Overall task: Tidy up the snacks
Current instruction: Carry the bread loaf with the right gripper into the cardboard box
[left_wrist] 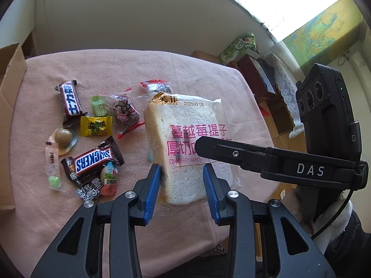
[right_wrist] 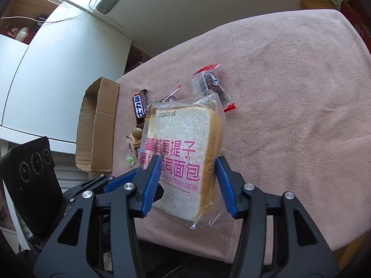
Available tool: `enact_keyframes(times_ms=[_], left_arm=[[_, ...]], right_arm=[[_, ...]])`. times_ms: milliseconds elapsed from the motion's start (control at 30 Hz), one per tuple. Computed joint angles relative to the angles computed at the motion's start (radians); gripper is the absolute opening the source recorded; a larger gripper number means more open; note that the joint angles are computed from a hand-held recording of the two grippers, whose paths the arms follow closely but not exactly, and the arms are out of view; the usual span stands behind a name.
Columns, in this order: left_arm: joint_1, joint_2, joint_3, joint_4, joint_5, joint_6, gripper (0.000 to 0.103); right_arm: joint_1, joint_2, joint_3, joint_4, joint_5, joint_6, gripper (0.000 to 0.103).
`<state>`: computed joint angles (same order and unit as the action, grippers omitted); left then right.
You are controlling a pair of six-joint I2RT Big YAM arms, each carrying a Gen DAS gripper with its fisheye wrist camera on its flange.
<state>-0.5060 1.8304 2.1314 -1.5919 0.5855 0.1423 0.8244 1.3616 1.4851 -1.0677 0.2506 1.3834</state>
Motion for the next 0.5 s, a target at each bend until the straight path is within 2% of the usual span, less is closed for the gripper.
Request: enact_keyframes(times_ms=[500], left_arm=[[0.116, -0.081, -0.06, 0.086, -0.013, -0.068, 0.035]], right_arm=[[0.0, 0.205, 0.307, -0.064, -0.032, -0.178, 0.052]])
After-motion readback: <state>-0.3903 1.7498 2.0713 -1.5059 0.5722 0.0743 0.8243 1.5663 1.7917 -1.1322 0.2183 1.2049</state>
